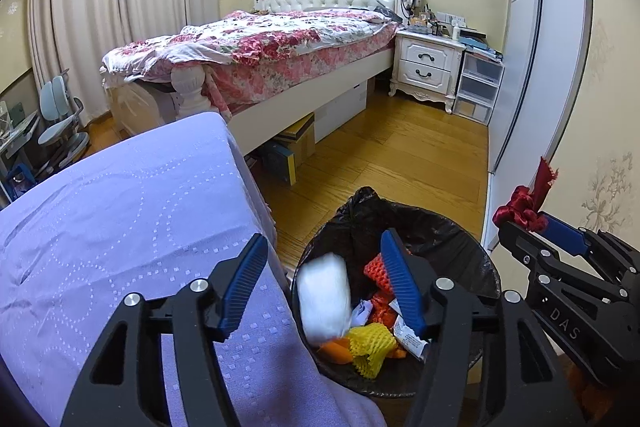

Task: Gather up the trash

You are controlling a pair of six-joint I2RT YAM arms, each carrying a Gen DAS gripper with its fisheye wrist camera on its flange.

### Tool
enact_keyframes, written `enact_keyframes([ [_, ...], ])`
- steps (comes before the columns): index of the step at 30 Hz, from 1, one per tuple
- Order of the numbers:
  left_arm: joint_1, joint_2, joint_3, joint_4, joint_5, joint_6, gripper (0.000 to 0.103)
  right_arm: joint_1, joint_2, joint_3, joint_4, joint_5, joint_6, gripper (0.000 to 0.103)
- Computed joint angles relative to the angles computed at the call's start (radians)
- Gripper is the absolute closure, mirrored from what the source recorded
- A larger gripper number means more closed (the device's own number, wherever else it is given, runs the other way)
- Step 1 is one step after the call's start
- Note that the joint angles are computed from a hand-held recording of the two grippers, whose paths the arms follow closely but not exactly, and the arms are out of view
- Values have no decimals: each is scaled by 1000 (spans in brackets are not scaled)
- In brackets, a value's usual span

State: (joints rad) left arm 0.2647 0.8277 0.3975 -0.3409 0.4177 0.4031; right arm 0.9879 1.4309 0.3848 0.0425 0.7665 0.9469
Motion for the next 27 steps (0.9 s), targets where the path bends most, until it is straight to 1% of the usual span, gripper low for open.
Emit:
enact_keyframes([
  [2, -6, -10, -4, 6, -11, -8, 37, 0, -1, -1, 1, 6, 1, 53],
  [5, -7, -17, -8, 15, -19, -18, 30, -3, -4, -6, 0, 9, 2, 52],
  [9, -12, -6, -4, 27, -33, -25, 27, -7, -12, -10, -1, 17, 2, 45],
  [15, -17, -1, -5, 38, -52, -31, 24, -1, -24, -7, -26, 34, 16, 39],
  [20, -27, -10, -8, 38, -62, -38, 24, -3, -40, -5, -45, 45, 13, 37],
  [27, -17, -18, -10, 41, -54, -39, 23, 12, -53, 1, -83, 58, 38, 36],
])
